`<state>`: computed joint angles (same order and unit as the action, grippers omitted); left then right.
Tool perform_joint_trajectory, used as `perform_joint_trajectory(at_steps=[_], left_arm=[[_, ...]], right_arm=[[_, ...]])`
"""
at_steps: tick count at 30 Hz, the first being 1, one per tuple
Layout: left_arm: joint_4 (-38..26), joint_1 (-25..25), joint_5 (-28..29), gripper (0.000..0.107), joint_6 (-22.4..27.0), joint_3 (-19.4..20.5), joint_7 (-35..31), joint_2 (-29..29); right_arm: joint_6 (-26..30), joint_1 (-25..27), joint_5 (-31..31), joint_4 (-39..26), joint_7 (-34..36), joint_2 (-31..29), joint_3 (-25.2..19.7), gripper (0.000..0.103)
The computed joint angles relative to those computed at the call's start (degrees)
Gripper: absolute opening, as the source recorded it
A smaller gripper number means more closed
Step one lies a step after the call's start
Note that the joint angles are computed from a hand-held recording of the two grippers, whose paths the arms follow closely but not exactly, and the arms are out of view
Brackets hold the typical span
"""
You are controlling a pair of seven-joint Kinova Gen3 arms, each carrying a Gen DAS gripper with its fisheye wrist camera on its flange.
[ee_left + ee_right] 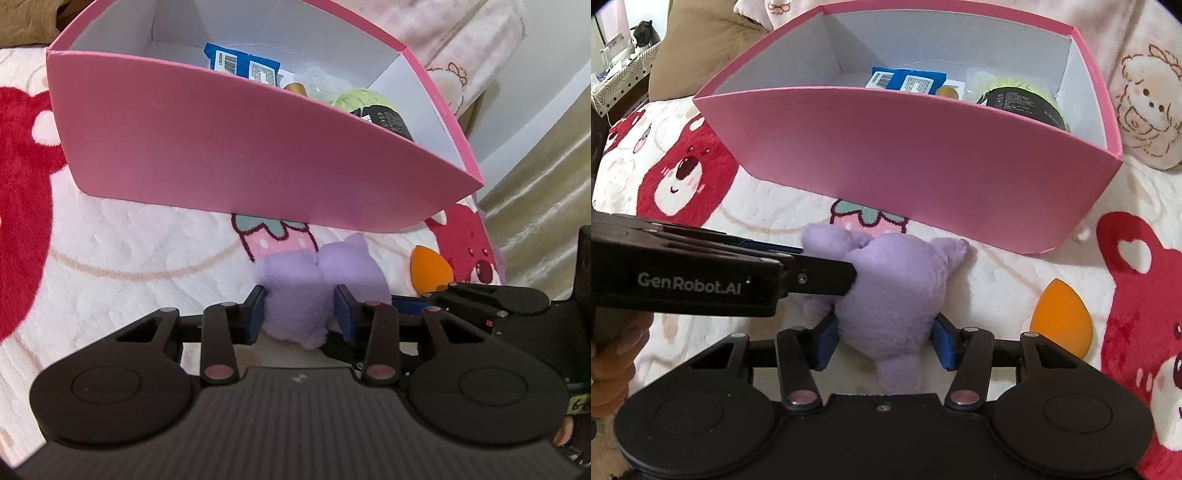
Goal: Organize objects
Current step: 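Close the left gripper on the purple plush toy, then lift the plush toy and carry it over the pink box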
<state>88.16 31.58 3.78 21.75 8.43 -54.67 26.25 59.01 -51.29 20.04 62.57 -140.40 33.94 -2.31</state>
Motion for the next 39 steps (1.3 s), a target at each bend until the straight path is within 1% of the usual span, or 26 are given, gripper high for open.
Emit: perform_joint_trajectory(at_steps=[2, 7, 12, 16, 22, 27, 30, 32, 34, 36, 38, 39], left_arm=[[0.08, 0.05, -0.08, 0.038, 0.27, 0.11, -0.05, -0.40], [0.21, 0.09, -0.38, 0.038, 1.67, 0.20, -0.08, -1.66], [0.73, -0.41, -0.80, 0.038, 2.87, 0.70, -0.92, -3.68], [1.42, -1.33, -0.28, 0.038, 3.51, 1.47, -1.94, -6.13], [1.26, -0.93, -1.83, 0.038, 6.46, 1.37, -2.15, -10.62], [-0.72, -1.39, -3.44, 0.038, 10.29, 1.82, -2.55, -13.91], [-3.22, -1.74, -4.90, 0.038, 12.83, 1.89, -2.79, -15.21], [-5.93, -0.61, -8.67, 0.038, 15.20, 1.25, -1.38, -15.45], [-8.93, 0.46, -12.49, 0.038, 17.56, 0.68, 0.23, -15.14], [-12.80, 0.81, -14.94, 0.038, 20.81, 0.39, 0.85, -14.06], [-16.83, 0.43, -15.23, 0.038, 23.61, 0.10, 1.37, -12.52], [-18.25, 0.33, -15.38, 0.038, 24.19, -0.05, 1.38, -11.94]], right_arm=[[-0.39, 0.07, -0.14, 0.09, -0.30, -0.31, -0.02, 0.057], [0.10, 0.14, -0.68, -0.68, 0.46, -0.73, -0.64, 0.062], [1.49, -1.09, -0.05, -2.15, 1.13, -0.80, -0.47, 0.065], [0.68, -2.00, 0.63, -1.45, -0.14, -2.33, -0.28, 0.066], [-0.16, -5.84, 5.91, -0.30, -4.19, -5.10, 0.52, 0.066], [1.28, -9.83, 12.25, -1.85, -8.03, -6.07, 1.27, 0.066], [3.64, -10.94, 15.16, -5.64, -6.80, -5.22, 1.31, 0.066], [4.93, -10.85, 15.81, -8.97, -4.81, -4.37, 1.40, 0.066], [5.83, -10.28, 15.52, -12.73, -2.40, -3.21, 1.56, 0.066], [7.18, -9.73, 15.12, -17.49, 1.11, -1.31, 2.15, 0.066], [8.61, -9.36, 14.49, -22.03, 4.74, 0.57, 3.07, 0.066], [9.09, -9.10, 14.00, -23.76, 6.18, 1.24, 3.55, 0.066]])
